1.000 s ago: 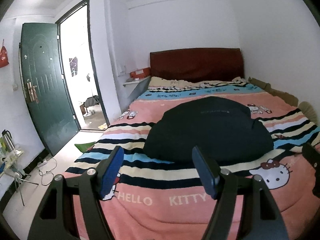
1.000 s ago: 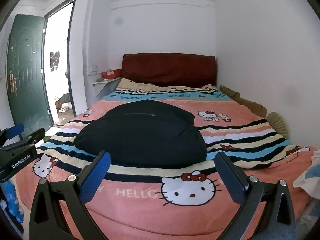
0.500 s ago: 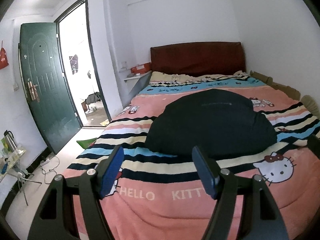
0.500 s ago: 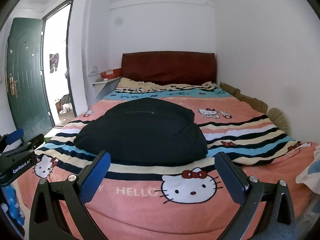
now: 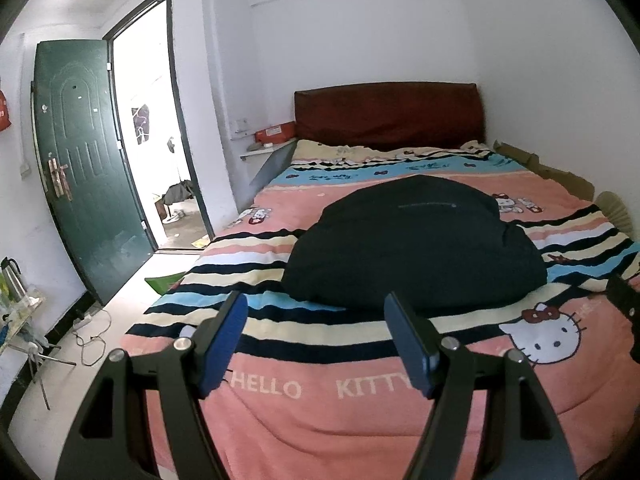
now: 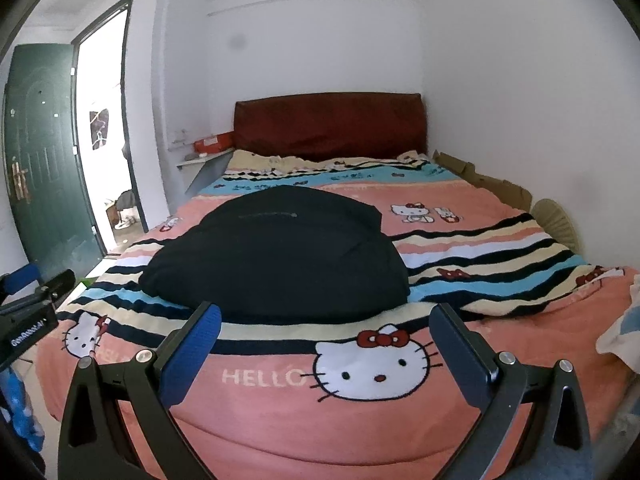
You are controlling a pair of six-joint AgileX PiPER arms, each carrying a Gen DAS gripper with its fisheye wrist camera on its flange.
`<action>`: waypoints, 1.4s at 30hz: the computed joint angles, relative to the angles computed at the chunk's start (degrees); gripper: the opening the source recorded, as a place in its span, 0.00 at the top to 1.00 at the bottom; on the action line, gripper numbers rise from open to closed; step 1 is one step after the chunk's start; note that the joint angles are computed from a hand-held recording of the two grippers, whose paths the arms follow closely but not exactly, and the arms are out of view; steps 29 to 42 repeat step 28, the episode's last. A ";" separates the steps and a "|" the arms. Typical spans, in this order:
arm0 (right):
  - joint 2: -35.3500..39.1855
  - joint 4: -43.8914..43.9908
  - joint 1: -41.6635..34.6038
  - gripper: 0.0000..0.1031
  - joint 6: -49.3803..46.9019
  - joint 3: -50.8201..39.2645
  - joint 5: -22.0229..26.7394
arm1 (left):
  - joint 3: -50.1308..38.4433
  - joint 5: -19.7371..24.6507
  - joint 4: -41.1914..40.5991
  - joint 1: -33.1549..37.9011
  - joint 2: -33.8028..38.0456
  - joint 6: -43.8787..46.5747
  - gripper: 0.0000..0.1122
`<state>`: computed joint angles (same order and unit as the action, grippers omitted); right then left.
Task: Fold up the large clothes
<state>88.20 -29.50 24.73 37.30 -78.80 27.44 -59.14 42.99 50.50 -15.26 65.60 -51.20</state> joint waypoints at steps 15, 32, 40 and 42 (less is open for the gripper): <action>0.53 -0.23 -1.17 0.01 0.72 0.71 0.69 | 0.85 -2.89 -2.24 1.69 -0.11 1.52 0.38; 0.98 -0.58 -1.23 0.01 0.91 0.88 0.71 | 0.81 -4.08 -5.13 1.89 0.54 3.82 0.38; 0.98 -0.58 -1.23 0.01 0.91 0.88 0.71 | 0.81 -4.08 -5.13 1.89 0.54 3.82 0.38; 0.98 -0.58 -1.23 0.01 0.91 0.88 0.71 | 0.81 -4.08 -5.13 1.89 0.54 3.82 0.38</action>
